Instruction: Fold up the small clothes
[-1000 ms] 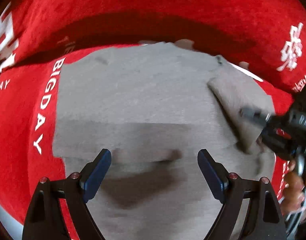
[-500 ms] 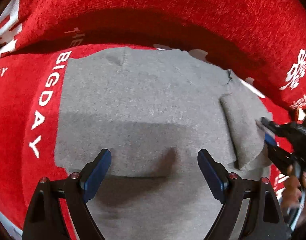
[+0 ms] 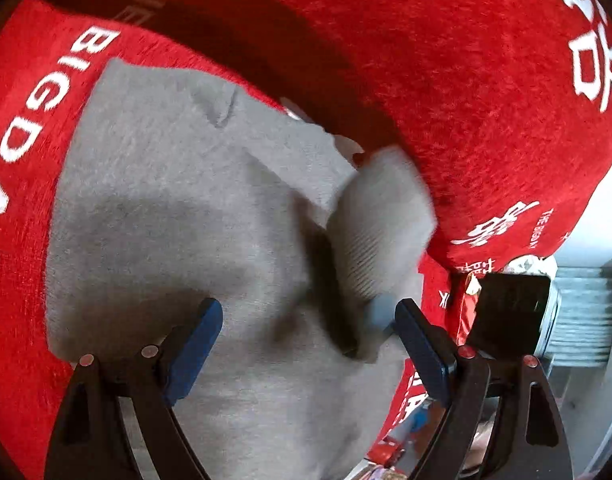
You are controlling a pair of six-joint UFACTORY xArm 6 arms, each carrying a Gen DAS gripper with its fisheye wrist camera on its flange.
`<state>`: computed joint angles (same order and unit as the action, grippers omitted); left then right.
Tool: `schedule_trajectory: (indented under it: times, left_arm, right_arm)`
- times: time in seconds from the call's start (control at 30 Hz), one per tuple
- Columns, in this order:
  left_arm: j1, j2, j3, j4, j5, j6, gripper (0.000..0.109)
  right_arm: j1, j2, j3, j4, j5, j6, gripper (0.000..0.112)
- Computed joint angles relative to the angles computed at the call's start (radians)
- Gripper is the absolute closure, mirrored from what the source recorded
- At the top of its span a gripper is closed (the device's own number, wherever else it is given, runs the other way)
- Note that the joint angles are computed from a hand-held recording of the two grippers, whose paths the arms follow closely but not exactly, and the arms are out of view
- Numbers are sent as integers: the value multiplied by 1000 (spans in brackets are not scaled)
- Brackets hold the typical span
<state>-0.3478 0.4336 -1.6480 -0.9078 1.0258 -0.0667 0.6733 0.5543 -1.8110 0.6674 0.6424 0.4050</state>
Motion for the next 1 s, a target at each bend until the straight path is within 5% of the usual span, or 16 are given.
schedule_trajectory:
  times: [0.13, 0.33, 0.47, 0.57, 0.63, 0.67, 0.93, 1.0]
  left_arm:
    - [6, 19, 5, -49, 11, -1, 20]
    - [-14, 53, -41, -28, 26, -5, 20]
    - [-19, 65, -72, 31, 50, -24, 20]
    - [-34, 77, -108, 118, 72, -42, 34]
    - [-37, 100, -148, 138, 120, -28, 93]
    - [-37, 115, -168, 136, 147, -26, 101]
    - [-49, 94, -208, 198, 113, -11, 101]
    - [-51, 100, -237, 222, 122, -10, 101]
  right_arm:
    - [31, 85, -124, -104, 168, 45, 100]
    - [33, -47, 71, -82, 148, 21, 74]
    - [24, -165, 205, -95, 118, 86, 74]
    - [5, -337, 428, -121, 54, 208, 74]
    - [-8, -465, 612, -111, -42, 325, 74]
    - [-13, -528, 702, -112, -97, 392, 74]
    - [-69, -773, 1114, -411, -442, 1009, 74]
    - [-85, -772, 1143, -419, -499, 1079, 107]
